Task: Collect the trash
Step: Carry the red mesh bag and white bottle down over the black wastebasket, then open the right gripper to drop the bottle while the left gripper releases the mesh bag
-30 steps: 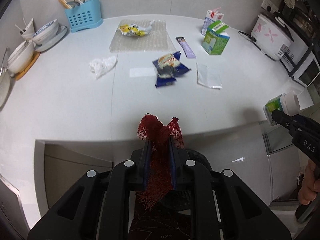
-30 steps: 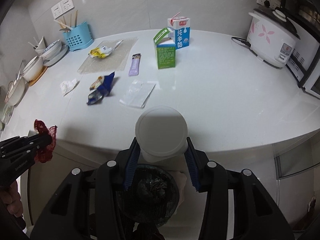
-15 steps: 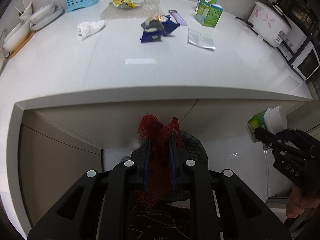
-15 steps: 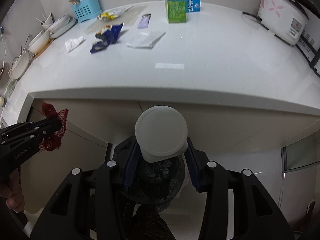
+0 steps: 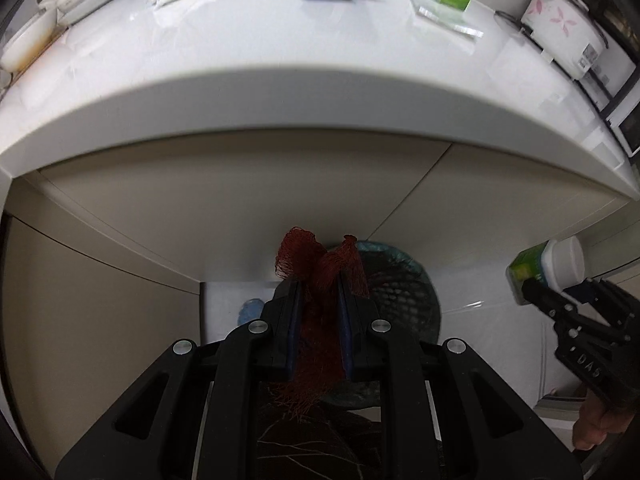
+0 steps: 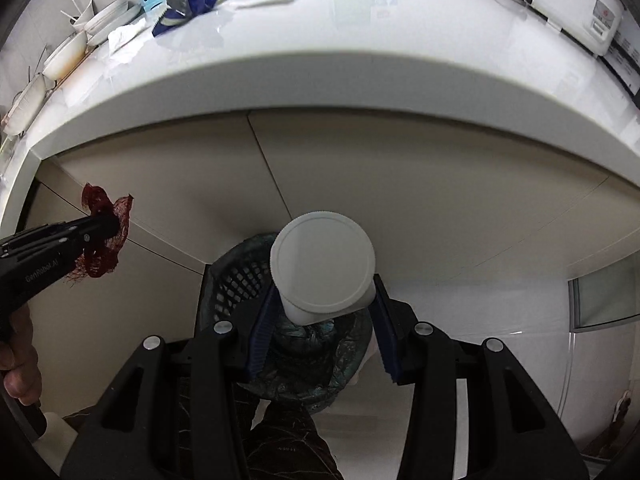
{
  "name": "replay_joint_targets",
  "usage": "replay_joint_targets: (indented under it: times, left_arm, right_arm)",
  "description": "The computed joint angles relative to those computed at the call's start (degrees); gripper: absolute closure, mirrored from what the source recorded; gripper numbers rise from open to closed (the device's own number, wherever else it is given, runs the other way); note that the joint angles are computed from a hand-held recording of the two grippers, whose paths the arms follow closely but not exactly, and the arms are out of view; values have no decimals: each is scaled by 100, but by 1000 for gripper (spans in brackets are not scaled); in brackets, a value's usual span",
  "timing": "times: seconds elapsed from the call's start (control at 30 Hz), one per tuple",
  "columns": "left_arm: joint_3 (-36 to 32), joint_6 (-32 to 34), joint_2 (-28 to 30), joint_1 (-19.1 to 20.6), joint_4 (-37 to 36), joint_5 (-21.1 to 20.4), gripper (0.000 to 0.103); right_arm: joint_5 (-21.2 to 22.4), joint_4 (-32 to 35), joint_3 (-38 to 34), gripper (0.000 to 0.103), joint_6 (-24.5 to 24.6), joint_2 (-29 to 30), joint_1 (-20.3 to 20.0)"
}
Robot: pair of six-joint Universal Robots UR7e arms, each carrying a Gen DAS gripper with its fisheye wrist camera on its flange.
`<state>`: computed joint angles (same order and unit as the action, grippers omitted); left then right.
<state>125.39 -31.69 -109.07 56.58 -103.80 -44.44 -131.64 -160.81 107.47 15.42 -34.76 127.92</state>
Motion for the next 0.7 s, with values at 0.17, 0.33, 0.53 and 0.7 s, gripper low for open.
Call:
replay_joint_targets:
  times: [0.17,0.33,0.53,0.7]
  left_arm:
    - [228,172,-62,218,-205,-100,88]
    - [336,349,49,449,-437,-230,88]
    - [407,280,-48,498,-367,-200,88]
    - [453,305,-99,432,-295,-184,88]
  right_arm:
    - [54,-245,64,60,-81,184,-116]
    - [76,-5,-75,60,-129,396,-172]
    - [202,101,-254,60,-210,556,-245]
    - [293,273,-325,60,-177,554,-263]
